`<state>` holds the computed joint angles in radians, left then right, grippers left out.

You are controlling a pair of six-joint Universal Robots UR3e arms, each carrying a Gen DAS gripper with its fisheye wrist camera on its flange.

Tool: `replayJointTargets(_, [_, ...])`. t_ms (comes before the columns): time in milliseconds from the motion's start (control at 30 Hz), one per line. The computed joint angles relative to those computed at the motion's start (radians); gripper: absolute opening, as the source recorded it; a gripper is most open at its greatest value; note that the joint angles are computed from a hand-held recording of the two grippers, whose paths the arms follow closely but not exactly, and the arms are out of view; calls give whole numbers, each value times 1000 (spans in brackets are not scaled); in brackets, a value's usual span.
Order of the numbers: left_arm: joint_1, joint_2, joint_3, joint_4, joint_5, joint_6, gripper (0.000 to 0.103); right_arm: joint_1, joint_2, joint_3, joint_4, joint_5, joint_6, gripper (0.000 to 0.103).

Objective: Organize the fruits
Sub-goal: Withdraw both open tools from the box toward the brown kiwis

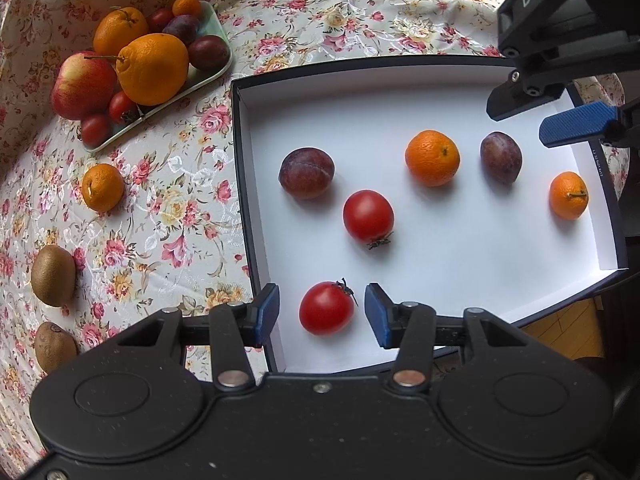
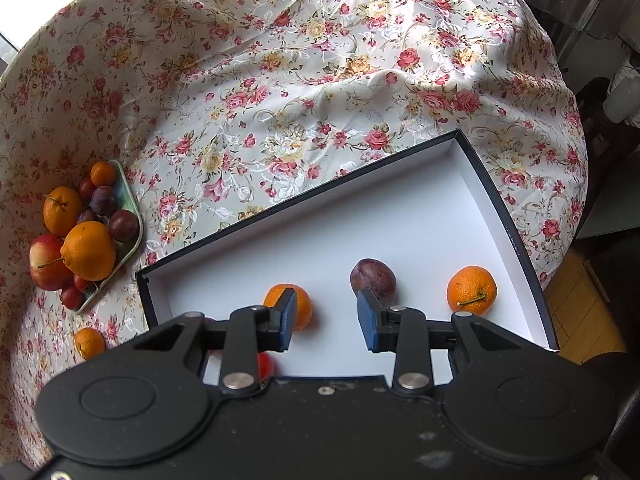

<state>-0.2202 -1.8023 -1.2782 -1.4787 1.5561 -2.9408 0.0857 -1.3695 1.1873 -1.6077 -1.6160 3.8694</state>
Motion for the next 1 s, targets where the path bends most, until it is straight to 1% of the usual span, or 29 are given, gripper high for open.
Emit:
replayJointTargets(200, [9, 22, -24, 2, 4, 7, 55, 3, 14, -25, 22, 11, 4, 36])
replayJointTargets(433, [36, 47, -37, 4, 6, 2, 55, 22, 67, -102, 88, -5, 13, 37])
replayJointTargets(800, [124, 60, -32, 54, 28, -22, 56, 71, 172, -245, 183, -20, 9, 36])
replayJointTargets(1000, [198, 34, 16, 35, 8, -47, 55, 107, 234, -333, 219, -21, 1, 36])
